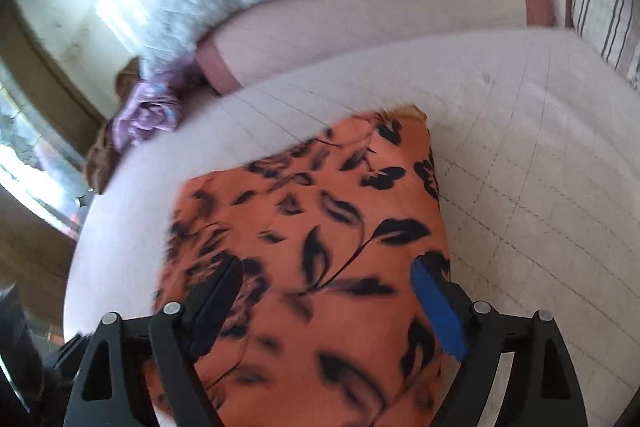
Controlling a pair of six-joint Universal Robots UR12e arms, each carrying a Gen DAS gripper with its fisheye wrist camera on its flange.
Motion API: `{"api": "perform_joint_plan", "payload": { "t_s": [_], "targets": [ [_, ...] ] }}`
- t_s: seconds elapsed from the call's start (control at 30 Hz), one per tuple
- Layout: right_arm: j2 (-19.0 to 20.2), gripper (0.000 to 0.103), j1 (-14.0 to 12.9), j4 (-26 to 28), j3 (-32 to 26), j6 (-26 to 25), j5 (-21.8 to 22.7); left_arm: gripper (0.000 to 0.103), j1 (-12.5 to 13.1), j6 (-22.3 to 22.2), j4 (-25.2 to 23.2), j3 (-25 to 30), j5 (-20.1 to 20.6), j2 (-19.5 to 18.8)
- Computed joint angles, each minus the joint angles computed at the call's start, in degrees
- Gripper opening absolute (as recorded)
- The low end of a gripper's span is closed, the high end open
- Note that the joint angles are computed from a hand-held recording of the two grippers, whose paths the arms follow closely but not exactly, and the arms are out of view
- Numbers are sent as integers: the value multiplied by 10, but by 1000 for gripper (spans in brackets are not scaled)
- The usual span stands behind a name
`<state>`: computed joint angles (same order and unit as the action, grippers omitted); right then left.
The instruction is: Fold small clothes
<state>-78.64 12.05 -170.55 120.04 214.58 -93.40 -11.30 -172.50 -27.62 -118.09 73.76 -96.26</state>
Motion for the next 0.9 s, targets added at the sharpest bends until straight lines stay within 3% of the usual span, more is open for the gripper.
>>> {"api": "perform_joint_plan", "payload": {
  "t_s": [0.1, 0.17, 0.27, 0.43, 0.6, 0.7, 0.9],
  "targets": [
    [-27, 88, 33, 4, 17, -19, -62, 75, -1, -1, 28, -18, 13, 21],
    [-46, 89, 57, 28, 29, -27, -108, 87, -3, -9, 57, -37, 27, 39],
    [-73, 92, 94, 73, 52, -15, -163, 93, -4, -25, 96, -64, 45, 66],
    [-102, 93, 133, 141, 78, 34, -176, 93, -15, -15, 65, -78, 74, 99],
    [-117, 94, 156, 141, 77, 50, -216, 93, -27, -13, 61, -84, 104, 116],
    [-125, 100, 168, 160, 63, 48, -251, 93, -25, -20, 64, -88, 101, 130],
    [-125, 101, 177, 173, 45, 43, -273, 96, -19, -21, 61, -90, 78, 150]
  ]
}}
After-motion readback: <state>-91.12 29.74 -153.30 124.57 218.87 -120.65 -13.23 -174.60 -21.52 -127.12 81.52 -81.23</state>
